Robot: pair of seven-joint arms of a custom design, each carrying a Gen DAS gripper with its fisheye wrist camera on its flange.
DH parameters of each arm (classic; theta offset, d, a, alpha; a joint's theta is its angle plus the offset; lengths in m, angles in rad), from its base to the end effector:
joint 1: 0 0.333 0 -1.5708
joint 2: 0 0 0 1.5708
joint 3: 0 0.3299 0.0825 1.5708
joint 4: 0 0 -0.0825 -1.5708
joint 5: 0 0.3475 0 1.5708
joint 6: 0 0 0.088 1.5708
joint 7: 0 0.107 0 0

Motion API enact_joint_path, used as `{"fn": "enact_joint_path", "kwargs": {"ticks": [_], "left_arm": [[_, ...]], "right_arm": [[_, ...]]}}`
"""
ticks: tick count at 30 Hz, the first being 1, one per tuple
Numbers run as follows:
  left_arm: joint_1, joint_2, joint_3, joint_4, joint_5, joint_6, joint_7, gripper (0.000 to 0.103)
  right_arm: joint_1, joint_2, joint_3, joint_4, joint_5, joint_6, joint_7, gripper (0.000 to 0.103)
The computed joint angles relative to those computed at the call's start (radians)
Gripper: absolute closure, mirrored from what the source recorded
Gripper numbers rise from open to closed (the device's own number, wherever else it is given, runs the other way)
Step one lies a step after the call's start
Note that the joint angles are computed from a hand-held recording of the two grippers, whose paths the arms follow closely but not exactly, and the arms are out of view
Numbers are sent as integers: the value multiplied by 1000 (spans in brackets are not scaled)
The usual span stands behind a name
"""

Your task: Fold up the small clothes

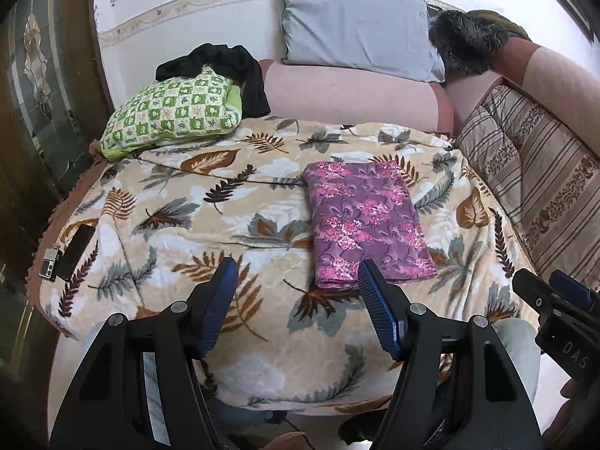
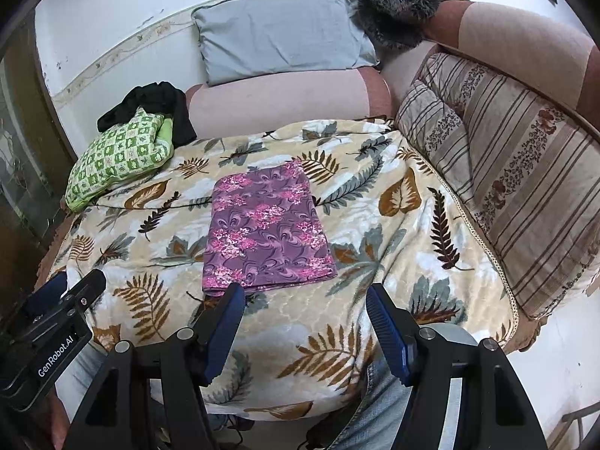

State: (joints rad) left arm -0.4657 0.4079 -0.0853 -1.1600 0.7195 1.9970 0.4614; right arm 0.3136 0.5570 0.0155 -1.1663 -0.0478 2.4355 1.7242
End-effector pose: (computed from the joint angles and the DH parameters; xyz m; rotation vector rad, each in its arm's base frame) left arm 0.6063 -0.3076 0.6404 -2.0299 1.3271 -0.5638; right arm 0.6986 0.2346 0.5747 -1.9324 1.5878 -0.5214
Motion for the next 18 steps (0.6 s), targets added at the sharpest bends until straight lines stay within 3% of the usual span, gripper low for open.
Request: {"fn": "enact_joint_path", "kwargs": {"ticks": [18], "left_arm": [[3, 0, 1, -3, -8, 5, 7, 36]], "right_arm": [[-2, 2, 0, 2, 4, 4, -15, 38]]}}
